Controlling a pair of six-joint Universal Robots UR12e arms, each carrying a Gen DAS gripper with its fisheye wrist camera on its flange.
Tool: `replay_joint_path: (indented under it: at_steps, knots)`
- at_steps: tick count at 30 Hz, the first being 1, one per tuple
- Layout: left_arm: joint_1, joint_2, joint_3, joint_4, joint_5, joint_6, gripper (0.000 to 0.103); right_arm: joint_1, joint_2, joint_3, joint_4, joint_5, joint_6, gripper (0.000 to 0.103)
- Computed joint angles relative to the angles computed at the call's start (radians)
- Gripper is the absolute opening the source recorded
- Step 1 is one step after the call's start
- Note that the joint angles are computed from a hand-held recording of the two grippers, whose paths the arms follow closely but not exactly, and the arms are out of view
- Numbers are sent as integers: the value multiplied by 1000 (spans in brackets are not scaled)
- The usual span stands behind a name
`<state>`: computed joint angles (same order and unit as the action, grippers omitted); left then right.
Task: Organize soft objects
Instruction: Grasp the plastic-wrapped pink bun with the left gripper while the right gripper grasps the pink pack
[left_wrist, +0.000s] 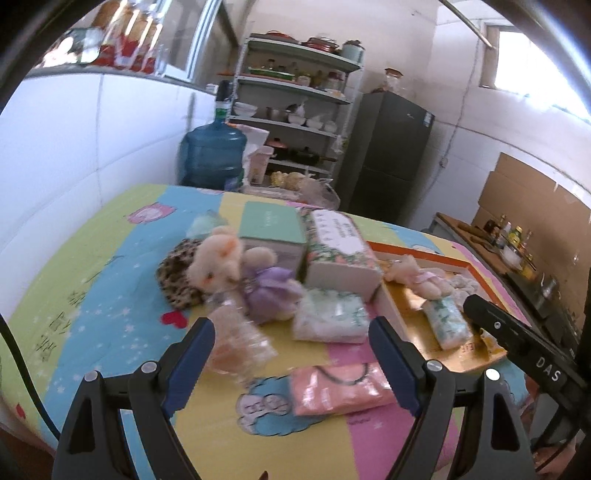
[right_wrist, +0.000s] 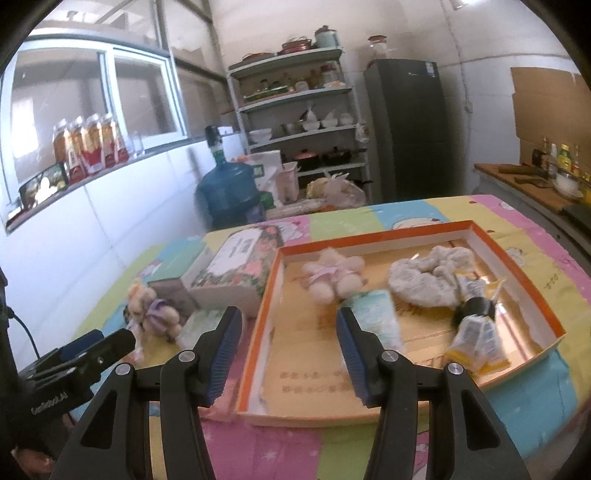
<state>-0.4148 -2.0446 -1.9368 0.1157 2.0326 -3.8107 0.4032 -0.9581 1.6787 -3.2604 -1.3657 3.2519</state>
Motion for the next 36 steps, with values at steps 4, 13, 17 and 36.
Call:
replay_joint_path:
  at_steps: [4,13,17,36]
  knots:
    - [8,8,-25,-4,9,-30,85,8,4,-3,10,32,-25,55]
    - [28,34,-81,-27,27,-110,85,2,25,-57,242,354,-391,55]
    - [29,42,-100,-21,43,-128,85,12,29,-125,496,382,-755,55]
    - [46,40,-103,-36,8,-110,85,51,110,-340,954,210,-1091,50]
